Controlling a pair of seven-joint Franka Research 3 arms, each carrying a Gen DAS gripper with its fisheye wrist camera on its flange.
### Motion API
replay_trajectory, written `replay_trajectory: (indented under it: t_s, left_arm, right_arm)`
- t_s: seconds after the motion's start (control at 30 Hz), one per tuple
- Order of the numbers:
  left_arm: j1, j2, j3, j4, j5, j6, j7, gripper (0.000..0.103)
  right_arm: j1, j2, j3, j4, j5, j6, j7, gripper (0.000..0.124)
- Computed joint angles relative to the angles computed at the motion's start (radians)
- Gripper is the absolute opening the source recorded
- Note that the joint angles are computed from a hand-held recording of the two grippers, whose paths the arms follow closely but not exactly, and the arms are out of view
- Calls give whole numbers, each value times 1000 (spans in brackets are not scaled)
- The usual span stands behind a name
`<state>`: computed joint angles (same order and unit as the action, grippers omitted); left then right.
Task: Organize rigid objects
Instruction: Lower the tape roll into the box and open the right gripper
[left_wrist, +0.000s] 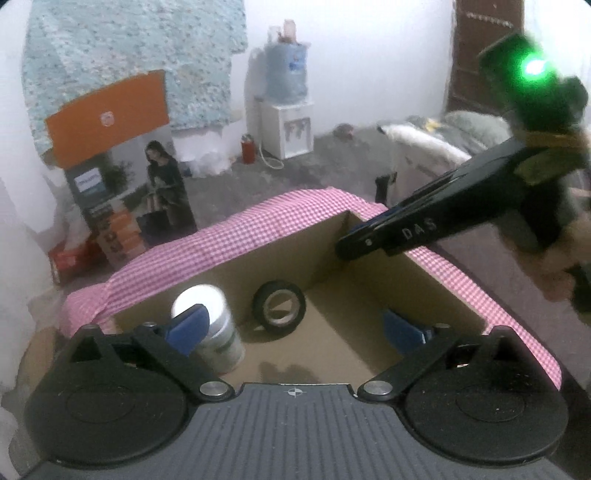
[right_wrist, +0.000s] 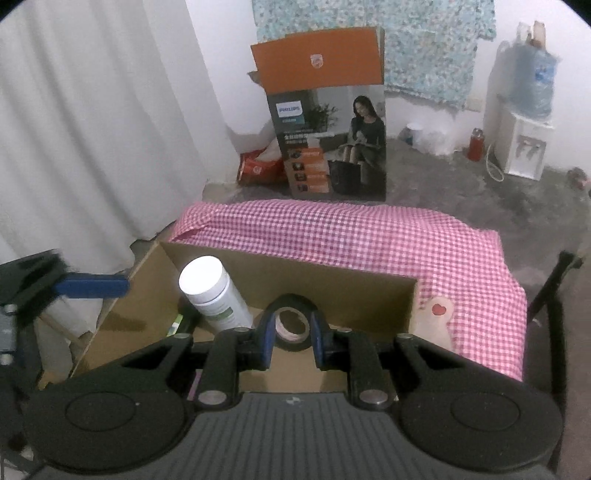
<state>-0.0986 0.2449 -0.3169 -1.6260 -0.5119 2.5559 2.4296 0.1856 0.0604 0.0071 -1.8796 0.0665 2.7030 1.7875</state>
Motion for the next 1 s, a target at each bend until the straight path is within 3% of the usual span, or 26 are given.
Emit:
replay_trajectory:
  t_s: [0.2,0.37,0.57,0.83,1.0]
  left_arm:
    - [43,-90,27,-108,-120,30,51,103]
    - [49,-146,75,-187,-189,71,52,103]
    - [56,-183,116,-251,-275,52,56,103]
    - [59,-199,151,-291,-290,-3,-39,103]
    - [60,-227,164,-331,-336,-4,-4,103]
  right_arm:
    - [-3,136,5,151,92,-101,-50,22]
    - [16,286,-10,330,60,-189,-56,21]
    - [40,437,-33,518,13,-269,-56,21]
    - [45,467,-38,558,9,-275,-84,21]
    - [37,433,-28,513,36,-254,-82,21]
